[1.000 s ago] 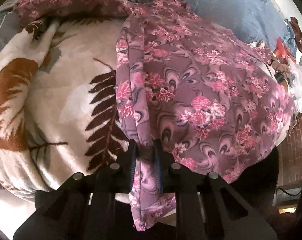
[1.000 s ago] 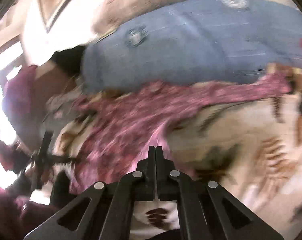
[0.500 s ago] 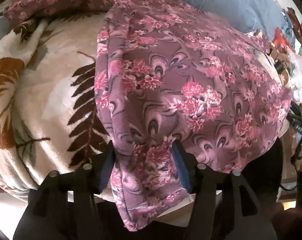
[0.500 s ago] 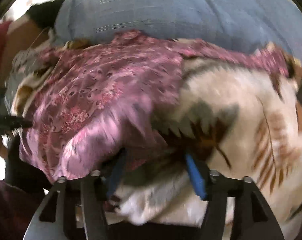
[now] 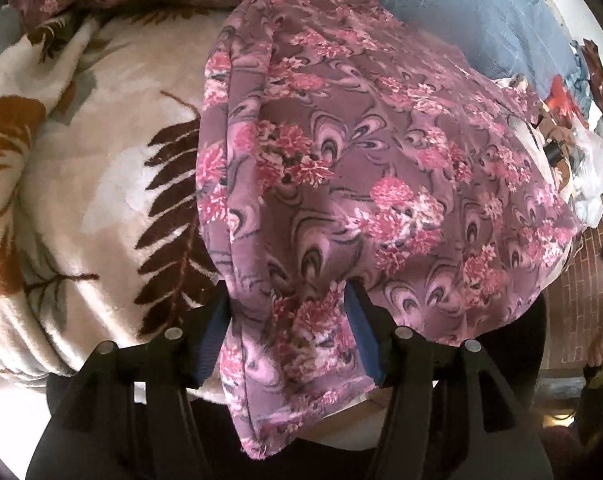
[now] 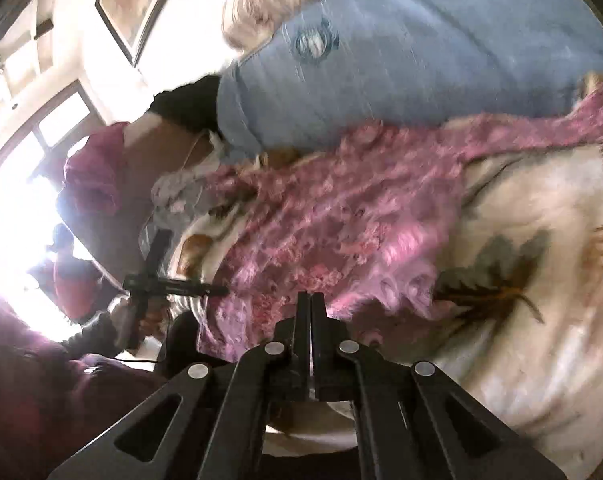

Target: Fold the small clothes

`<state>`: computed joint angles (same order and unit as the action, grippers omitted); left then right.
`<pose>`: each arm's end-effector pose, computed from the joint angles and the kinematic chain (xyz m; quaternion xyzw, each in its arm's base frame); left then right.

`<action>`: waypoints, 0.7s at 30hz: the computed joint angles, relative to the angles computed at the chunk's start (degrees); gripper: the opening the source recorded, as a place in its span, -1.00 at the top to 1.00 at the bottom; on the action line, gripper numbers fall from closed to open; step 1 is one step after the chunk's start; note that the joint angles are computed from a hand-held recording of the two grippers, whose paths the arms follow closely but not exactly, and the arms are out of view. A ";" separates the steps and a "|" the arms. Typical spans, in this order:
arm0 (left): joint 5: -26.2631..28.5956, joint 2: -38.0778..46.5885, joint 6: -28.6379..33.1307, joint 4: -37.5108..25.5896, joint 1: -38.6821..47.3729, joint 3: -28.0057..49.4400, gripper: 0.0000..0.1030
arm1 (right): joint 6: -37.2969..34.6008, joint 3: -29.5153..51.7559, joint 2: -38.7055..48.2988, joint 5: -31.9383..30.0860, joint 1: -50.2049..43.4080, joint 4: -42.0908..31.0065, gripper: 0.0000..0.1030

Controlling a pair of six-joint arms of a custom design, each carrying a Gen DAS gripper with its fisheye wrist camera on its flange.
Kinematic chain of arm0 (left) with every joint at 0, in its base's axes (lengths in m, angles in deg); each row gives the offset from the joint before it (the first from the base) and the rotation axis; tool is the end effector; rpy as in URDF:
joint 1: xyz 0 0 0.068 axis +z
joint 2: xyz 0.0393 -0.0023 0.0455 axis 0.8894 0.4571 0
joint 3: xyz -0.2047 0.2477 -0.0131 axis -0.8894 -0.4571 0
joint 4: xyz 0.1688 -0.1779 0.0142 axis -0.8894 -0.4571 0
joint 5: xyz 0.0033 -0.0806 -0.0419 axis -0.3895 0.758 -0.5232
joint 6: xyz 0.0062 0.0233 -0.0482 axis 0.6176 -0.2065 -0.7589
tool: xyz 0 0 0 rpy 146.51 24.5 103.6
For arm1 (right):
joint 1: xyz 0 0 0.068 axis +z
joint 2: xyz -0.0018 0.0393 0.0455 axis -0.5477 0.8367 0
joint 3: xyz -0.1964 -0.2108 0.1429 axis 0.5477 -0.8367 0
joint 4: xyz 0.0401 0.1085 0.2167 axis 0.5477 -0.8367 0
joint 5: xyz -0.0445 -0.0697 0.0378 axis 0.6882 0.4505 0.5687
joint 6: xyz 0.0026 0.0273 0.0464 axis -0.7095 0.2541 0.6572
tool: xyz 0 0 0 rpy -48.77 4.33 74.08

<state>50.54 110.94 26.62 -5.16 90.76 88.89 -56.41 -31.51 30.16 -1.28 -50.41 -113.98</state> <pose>0.3172 0.1522 0.2298 0.1147 0.9717 -0.1472 0.1450 0.1488 -0.0231 0.3195 0.0120 0.8972 0.2529 0.3618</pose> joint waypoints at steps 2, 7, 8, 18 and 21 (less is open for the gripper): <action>0.69 -0.24 0.16 0.10 -0.02 -0.07 -0.17 | -0.19 0.01 0.00 11.27 2.40 -1.36 0.36; 0.81 -1.83 1.06 1.02 0.28 -2.18 -0.17 | -0.19 -5.41 7.04 21.96 7.18 7.52 -0.42; 0.82 -2.12 1.66 0.78 0.55 -2.45 -0.17 | -0.57 -5.50 8.80 22.29 8.30 9.34 -0.42; 0.69 -2.90 1.34 -2.77 0.78 0.38 -0.17 | -4.53 -0.59 16.44 5.86 12.02 10.25 0.93; 1.22 -2.83 1.84 -2.38 1.10 1.45 -0.17 | -6.41 2.44 7.87 -11.64 -0.09 -0.42 0.93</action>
<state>51.77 108.12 28.47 -7.54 91.85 90.34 -62.81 -29.07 38.02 -12.92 -50.50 -114.40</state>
